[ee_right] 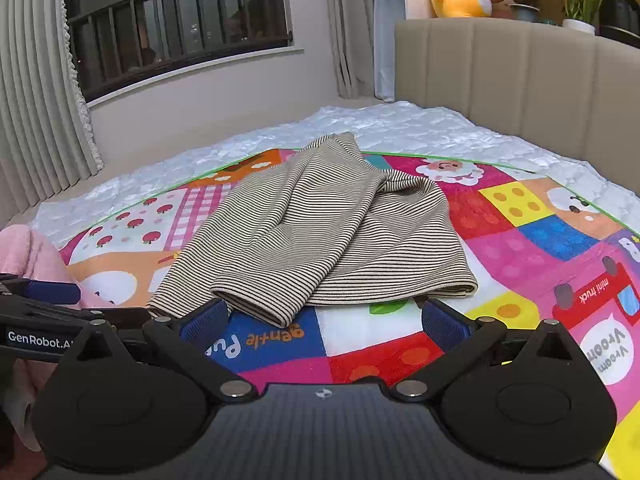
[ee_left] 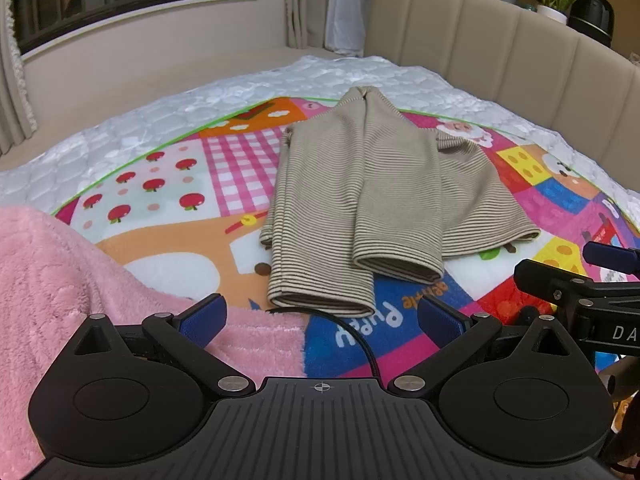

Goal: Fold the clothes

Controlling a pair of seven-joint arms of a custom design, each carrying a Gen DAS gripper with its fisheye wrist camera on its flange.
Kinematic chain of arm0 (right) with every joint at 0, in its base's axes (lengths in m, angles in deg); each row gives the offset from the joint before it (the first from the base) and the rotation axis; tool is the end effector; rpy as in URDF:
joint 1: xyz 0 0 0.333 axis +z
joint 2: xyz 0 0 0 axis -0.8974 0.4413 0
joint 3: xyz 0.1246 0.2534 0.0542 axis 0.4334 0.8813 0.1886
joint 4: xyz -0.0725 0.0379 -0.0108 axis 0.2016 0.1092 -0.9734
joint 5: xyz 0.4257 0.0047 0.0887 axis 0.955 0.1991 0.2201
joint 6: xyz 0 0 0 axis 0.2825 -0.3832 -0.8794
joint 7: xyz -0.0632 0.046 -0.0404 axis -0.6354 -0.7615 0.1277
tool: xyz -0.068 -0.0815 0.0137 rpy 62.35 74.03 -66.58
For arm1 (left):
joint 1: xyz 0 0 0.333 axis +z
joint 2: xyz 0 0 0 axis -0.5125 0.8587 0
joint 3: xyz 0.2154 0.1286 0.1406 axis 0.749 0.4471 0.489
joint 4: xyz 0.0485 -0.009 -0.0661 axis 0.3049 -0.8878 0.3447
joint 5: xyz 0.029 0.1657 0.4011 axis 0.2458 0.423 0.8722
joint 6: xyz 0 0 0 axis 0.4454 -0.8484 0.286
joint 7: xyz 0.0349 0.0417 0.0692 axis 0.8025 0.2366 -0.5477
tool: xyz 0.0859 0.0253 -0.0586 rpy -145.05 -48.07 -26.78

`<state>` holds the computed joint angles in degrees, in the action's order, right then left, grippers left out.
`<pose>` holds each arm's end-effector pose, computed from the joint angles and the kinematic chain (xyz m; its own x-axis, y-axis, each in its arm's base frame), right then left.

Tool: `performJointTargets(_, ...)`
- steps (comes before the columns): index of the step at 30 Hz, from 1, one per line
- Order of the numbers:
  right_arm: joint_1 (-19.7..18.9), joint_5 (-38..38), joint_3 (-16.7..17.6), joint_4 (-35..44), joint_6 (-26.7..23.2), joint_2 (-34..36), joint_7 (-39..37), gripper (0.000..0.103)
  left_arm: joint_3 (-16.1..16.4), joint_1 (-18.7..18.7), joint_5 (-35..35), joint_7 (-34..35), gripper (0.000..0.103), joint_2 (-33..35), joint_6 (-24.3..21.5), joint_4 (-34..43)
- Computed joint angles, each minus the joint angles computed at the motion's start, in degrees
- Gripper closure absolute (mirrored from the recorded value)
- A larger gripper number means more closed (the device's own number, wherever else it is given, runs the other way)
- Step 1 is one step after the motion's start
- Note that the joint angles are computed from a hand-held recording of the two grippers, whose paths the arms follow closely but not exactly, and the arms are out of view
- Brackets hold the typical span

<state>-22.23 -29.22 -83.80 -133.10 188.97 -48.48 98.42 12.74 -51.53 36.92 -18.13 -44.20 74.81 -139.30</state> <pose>0.5812 0.5094 0.4009 -0.0122 -0.9947 -0.1019 -0.5863 0.0897 -0.8051 0.5938 -0.3771 0.4105 -0.0965 -0.9945 0.0406 -0.7113 0.0404 -0.7017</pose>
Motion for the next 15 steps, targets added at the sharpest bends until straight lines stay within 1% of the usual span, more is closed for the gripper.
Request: performJointTargets(15, 0.03, -0.17, 0.10, -0.36, 0.00, -0.33, -0.17, 0.000, -0.06, 0.10, -0.19, -0.10, 0.000, -0.23, 0.16, -0.30)
